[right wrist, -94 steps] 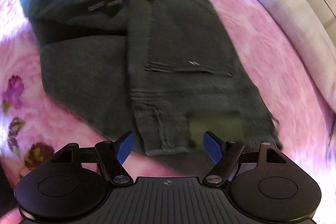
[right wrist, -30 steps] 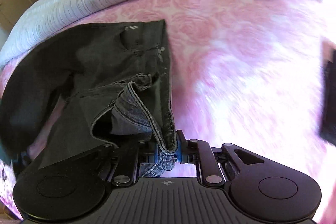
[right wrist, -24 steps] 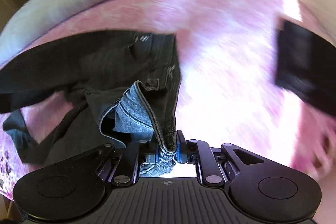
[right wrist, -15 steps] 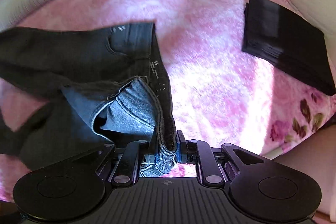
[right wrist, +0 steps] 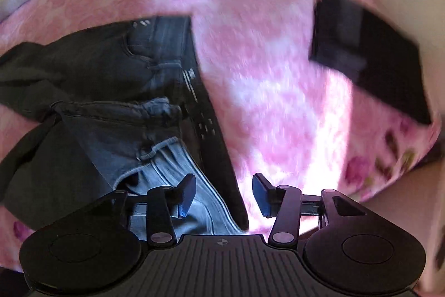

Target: Fold clothes

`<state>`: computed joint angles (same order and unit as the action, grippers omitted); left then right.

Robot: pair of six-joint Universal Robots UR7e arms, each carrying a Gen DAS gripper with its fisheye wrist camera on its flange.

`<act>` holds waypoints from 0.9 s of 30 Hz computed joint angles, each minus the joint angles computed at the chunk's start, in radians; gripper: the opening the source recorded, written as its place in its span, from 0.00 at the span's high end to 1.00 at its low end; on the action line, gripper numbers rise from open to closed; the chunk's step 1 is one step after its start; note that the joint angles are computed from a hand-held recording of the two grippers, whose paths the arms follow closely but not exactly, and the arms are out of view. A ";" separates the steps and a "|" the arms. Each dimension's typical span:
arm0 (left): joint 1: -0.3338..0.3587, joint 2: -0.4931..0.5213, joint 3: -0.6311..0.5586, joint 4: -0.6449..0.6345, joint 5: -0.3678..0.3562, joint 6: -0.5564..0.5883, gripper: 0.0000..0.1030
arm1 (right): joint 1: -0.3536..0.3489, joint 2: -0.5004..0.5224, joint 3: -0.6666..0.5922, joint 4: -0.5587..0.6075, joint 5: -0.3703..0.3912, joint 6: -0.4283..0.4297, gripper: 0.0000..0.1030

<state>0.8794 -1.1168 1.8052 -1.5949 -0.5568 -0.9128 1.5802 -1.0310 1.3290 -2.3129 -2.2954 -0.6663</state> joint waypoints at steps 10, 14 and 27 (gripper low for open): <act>0.150 -0.153 0.305 -0.563 -0.239 0.314 0.35 | 0.152 0.045 0.194 -0.083 0.130 -0.077 0.51; 0.202 -0.188 0.358 -0.687 -0.366 0.318 0.73 | 0.197 0.071 0.286 -0.097 0.104 0.034 0.51; -0.128 -0.803 0.527 -0.144 -0.695 -0.521 0.84 | 0.266 0.105 0.352 0.136 0.306 -0.115 0.51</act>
